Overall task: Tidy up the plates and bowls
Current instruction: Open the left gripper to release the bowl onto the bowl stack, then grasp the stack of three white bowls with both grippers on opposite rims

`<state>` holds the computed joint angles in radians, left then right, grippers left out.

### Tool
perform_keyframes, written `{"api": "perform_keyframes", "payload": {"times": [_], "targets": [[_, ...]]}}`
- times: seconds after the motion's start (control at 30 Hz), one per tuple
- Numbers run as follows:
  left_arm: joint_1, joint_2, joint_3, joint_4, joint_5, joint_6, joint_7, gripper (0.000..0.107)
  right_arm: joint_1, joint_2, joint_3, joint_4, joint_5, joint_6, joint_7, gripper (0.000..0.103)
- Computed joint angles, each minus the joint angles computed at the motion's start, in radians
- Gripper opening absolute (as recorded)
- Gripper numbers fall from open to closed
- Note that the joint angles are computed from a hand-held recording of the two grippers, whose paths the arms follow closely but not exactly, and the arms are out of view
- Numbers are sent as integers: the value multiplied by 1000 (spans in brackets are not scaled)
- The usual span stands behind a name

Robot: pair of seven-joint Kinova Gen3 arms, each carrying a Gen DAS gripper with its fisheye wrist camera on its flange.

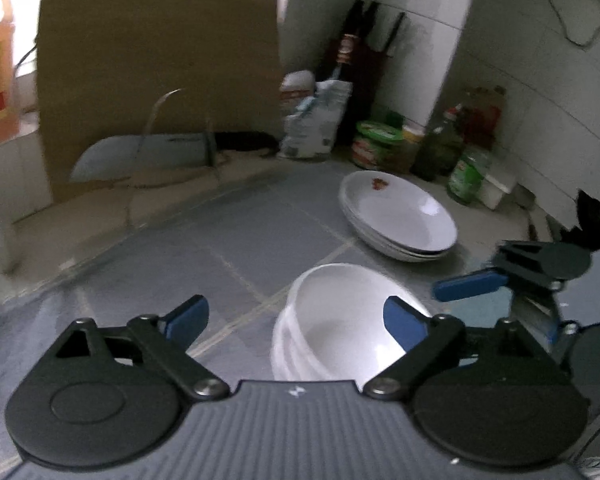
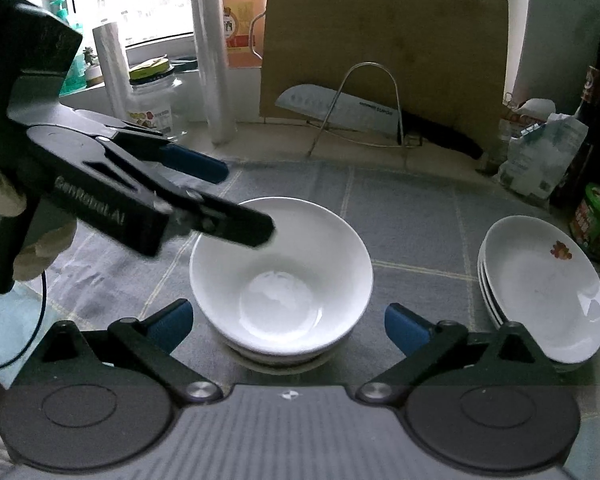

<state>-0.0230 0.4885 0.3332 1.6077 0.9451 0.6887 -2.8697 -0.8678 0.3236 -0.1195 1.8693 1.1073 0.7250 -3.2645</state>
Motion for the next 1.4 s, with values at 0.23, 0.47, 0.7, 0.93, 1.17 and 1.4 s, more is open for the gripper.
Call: {"api": "perform_keyframes", "payload": {"times": [0.23, 0.47, 0.7, 0.93, 1.17, 1.4], "targets": [[-1, 19, -15, -8, -25, -21, 51, 94, -10, -9, -7, 13, 1, 15, -28, 103], [-18, 40, -4, -15, -60, -25, 65, 94, -9, -10, -18, 2, -27, 44, 0, 103], [-61, 41, 27, -7, -37, -1, 28, 94, -13, -10, -20, -11, -48, 61, 20, 103], [-109, -12, 19, 56, 47, 65, -171, 94, 0, 26, -26, -47, -162, 94, 191, 103], [-53, -13, -57, 85, -39, 99, -215, 94, -10, 93, 18, -69, -248, 97, 242, 103], [20, 19, -41, 129, -85, -29, -181, 94, 13, 100, 46, -49, -260, 44, 334, 103]]}}
